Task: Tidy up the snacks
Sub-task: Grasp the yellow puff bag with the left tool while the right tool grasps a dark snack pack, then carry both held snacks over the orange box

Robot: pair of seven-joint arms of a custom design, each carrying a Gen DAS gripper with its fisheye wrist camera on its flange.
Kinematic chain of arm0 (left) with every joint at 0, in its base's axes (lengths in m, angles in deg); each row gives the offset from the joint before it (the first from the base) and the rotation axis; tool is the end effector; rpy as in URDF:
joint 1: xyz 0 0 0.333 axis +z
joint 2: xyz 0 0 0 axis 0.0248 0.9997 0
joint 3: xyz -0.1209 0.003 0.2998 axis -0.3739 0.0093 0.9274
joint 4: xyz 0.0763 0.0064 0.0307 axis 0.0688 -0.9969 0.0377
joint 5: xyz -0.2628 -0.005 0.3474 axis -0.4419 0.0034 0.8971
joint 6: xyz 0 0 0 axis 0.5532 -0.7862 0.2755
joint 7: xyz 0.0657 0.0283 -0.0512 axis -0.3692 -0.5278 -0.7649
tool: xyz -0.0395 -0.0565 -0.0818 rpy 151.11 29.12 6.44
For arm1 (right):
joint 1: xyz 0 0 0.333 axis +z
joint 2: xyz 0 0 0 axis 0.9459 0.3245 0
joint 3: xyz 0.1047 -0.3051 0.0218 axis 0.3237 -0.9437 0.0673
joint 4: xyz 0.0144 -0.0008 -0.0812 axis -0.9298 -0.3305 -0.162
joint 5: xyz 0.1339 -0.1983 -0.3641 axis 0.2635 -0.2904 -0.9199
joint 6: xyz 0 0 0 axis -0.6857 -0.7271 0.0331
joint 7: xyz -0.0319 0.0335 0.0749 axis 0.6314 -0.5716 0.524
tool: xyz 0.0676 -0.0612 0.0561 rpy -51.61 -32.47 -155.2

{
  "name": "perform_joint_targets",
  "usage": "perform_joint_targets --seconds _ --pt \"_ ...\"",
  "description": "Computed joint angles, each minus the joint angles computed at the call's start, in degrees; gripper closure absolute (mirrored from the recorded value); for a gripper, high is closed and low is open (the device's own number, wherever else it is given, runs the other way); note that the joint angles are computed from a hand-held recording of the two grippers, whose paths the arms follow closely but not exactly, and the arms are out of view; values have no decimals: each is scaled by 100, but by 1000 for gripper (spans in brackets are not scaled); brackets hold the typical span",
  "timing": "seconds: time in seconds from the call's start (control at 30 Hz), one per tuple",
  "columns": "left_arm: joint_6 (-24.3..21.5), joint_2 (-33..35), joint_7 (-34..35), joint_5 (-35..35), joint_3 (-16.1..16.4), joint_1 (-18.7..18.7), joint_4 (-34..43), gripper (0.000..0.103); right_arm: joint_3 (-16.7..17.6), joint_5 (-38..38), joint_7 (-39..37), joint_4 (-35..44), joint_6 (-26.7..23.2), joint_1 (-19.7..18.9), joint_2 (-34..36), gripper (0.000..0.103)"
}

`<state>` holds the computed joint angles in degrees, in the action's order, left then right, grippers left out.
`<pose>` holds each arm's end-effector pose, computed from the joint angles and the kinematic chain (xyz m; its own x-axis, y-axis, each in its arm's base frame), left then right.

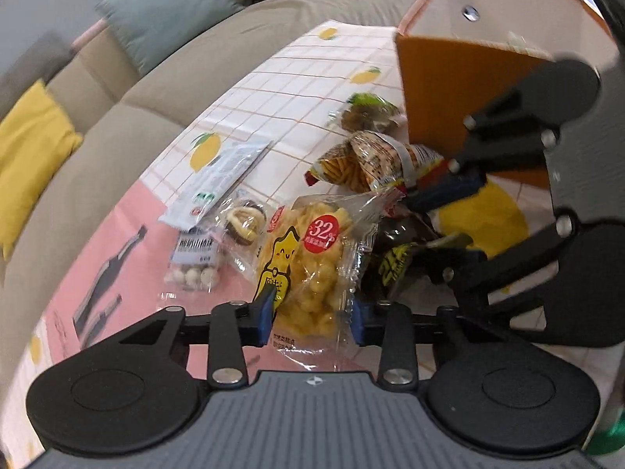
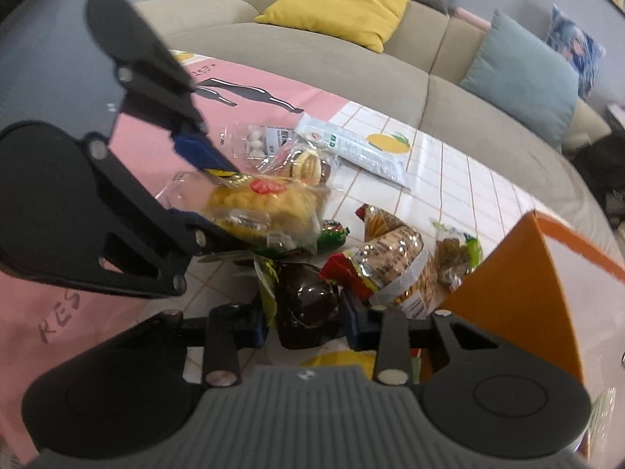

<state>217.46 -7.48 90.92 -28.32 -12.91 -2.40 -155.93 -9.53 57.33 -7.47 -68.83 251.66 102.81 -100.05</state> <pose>0.4446 -0.0908 0.4620 -0.4302 -0.8511 -0.3009 -0.6710 0.5245 -0.5240 0.4633 0.2466 0.4453 0.7207 -0.6787 0.1415 -0.4277 -0.5959 -0.6797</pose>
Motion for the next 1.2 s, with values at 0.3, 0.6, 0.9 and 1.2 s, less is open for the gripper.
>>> perform_joint_targets --seconds 0.3,0.6,0.9,1.2 --pt "-771 -575 -1317 -766 64 9 -14 70 -5 285 962 -26 -1077 -217 -466 69" --pt "-1242 -1430 -2487 -1347 218 -82 -228 73 -231 1028 1558 -171 -1856 -311 -1221 70" --pt "-1532 -1951 -2940 -1733 355 -463 -65 73 -472 1226 1777 -417 -2161 -476 -2164 79" --pt "-1363 -1222 -2607 -2363 486 -1184 830 73 -862 981 2042 -261 -2555 -1005 -2686 79"
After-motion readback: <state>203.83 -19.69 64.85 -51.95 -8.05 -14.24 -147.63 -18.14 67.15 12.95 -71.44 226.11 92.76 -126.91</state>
